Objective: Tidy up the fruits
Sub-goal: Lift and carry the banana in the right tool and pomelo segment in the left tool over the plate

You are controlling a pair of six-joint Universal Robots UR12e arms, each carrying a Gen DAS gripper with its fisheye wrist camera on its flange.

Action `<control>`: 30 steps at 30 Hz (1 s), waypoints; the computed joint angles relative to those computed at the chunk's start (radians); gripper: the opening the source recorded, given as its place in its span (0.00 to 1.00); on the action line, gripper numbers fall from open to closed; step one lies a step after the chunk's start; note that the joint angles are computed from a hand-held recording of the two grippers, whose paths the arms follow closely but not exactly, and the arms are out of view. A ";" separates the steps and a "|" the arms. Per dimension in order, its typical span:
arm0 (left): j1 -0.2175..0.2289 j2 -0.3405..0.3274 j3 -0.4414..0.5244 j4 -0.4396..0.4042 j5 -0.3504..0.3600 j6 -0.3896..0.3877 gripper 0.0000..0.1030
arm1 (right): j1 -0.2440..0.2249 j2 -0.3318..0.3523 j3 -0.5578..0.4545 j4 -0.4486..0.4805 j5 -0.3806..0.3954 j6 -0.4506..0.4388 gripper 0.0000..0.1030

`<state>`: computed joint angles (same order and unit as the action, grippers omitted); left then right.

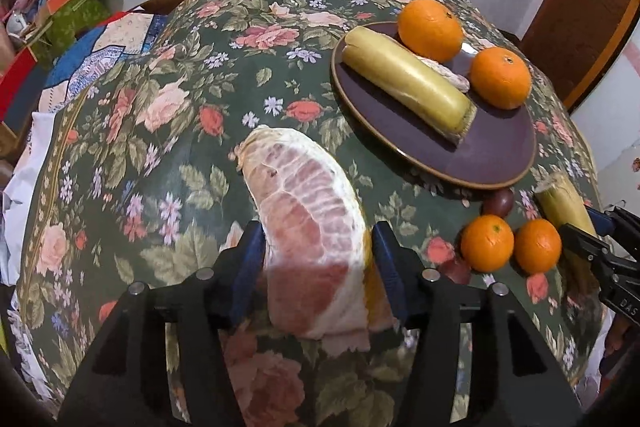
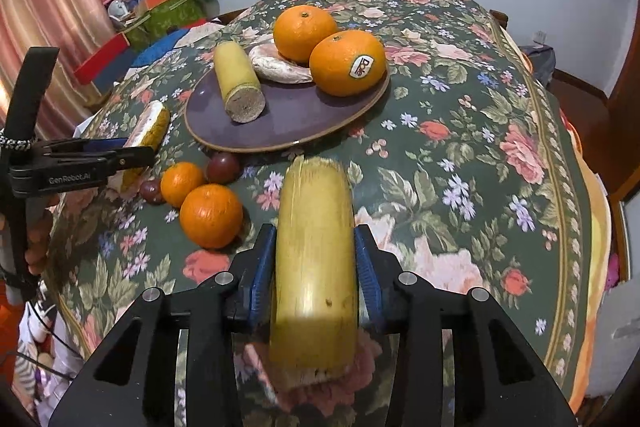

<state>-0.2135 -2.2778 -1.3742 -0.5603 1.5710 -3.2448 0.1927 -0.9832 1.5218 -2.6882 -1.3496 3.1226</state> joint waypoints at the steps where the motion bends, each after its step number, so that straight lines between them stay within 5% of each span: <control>1: -0.001 -0.003 0.004 0.001 0.007 -0.004 0.53 | 0.000 0.003 -0.003 -0.002 0.001 -0.002 0.35; 12: -0.012 -0.021 0.024 0.028 0.047 0.016 0.50 | 0.003 0.000 0.012 -0.073 -0.007 0.024 0.35; 30: -0.020 0.057 -0.051 0.239 -0.013 0.008 0.50 | -0.007 -0.025 0.002 -0.214 -0.012 0.054 0.35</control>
<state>-0.2338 -2.2211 -1.4249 -0.3215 1.5584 -3.2370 0.1857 -1.0083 1.5241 -2.9027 -1.3618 3.1770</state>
